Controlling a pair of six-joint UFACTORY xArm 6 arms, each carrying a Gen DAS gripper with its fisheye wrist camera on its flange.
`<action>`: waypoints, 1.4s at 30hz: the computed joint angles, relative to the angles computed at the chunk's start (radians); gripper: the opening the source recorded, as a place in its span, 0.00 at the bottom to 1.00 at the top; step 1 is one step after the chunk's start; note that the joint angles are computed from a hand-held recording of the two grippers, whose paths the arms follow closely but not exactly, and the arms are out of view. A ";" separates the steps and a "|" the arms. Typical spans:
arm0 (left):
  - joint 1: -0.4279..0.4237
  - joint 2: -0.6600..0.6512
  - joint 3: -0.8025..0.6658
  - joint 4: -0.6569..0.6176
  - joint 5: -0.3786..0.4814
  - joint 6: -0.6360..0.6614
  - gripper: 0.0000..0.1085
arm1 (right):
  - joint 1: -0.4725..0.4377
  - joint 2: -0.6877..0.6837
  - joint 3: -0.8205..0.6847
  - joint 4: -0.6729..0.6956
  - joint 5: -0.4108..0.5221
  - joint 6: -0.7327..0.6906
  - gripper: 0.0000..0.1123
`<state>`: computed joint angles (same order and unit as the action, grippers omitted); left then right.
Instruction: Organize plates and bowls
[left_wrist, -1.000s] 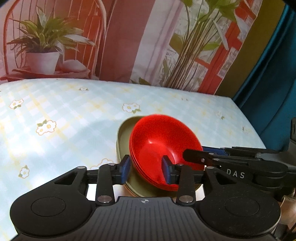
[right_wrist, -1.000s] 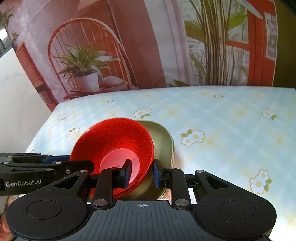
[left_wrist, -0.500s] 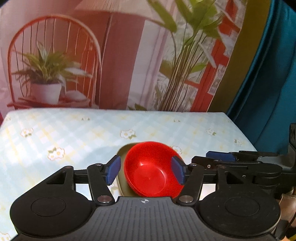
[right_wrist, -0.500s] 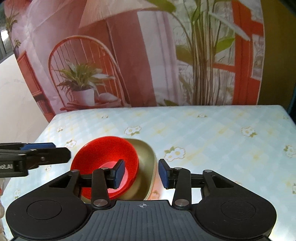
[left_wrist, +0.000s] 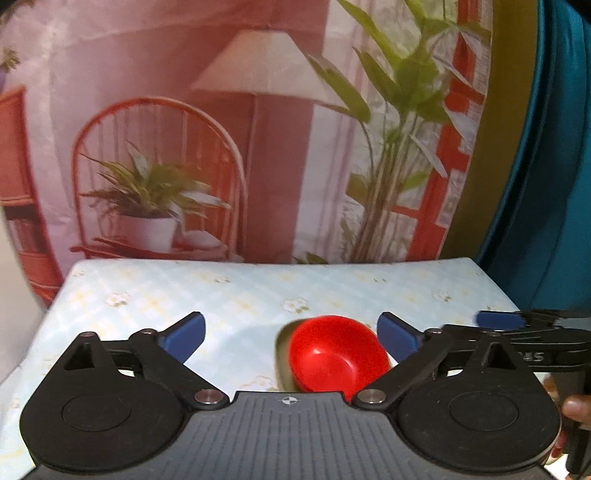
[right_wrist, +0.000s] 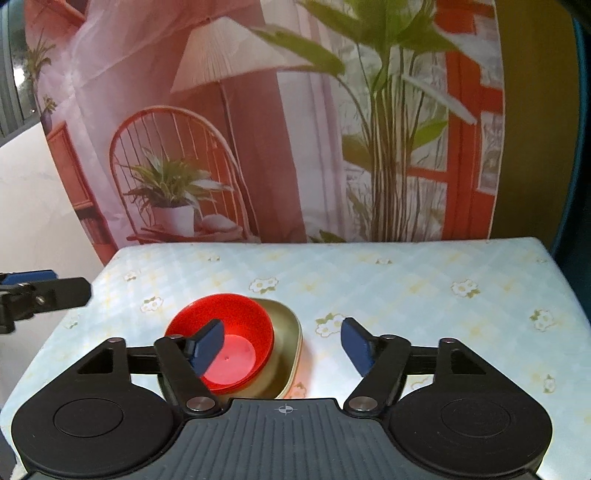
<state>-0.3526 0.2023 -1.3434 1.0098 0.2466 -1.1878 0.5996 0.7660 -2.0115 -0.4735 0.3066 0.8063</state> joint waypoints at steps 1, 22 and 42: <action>-0.003 -0.015 0.007 0.019 0.021 -0.019 0.95 | 0.000 -0.019 0.023 -0.021 -0.008 0.024 0.65; -0.225 -0.350 0.199 0.327 0.415 -0.270 0.95 | 0.066 -0.364 0.325 -0.583 0.017 0.531 0.91; -0.315 -0.479 0.315 0.324 0.515 -0.303 0.95 | 0.161 -0.540 0.490 -0.780 0.114 0.686 0.91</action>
